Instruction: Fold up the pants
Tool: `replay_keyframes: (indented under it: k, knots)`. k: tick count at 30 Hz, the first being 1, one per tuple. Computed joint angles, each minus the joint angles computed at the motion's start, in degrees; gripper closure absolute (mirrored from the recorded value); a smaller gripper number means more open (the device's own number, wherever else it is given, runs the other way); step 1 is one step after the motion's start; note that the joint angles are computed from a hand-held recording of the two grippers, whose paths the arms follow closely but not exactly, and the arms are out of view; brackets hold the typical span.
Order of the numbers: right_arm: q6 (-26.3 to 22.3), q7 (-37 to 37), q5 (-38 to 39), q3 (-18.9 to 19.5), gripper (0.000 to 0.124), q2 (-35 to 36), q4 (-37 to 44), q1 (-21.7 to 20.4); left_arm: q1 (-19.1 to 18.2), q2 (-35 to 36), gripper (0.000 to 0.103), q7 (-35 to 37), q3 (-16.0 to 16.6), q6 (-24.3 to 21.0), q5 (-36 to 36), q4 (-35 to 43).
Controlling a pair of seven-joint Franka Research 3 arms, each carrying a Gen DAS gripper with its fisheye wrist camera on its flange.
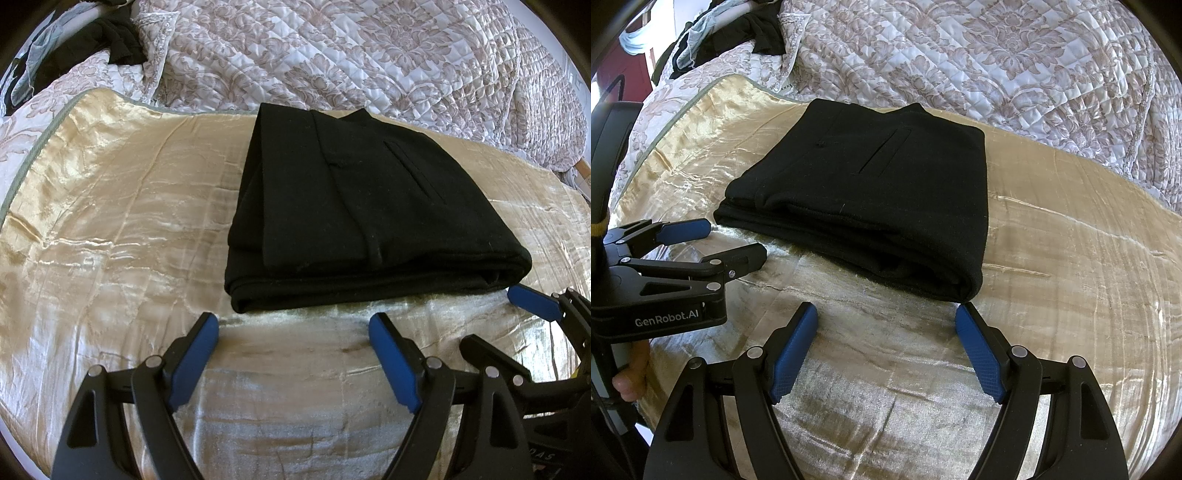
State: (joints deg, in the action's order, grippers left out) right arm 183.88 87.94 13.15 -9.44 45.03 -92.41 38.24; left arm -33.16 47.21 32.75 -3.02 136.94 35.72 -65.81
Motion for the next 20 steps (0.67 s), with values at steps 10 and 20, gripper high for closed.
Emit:
replay_keyframes:
  k: [10, 20]
  knots:
    - [0.01, -0.23, 0.06, -0.46, 0.047, 0.14, 0.18, 0.16, 0.0, -0.04, 0.017, -0.01, 0.0, 0.0, -0.04, -0.03]
    - [0.01, 0.06, 0.08, -0.8, 0.047, 0.1, 0.07, 0.57, 0.02, -0.02, 0.017, 0.11, -0.01, 0.01, -0.06, -0.01]
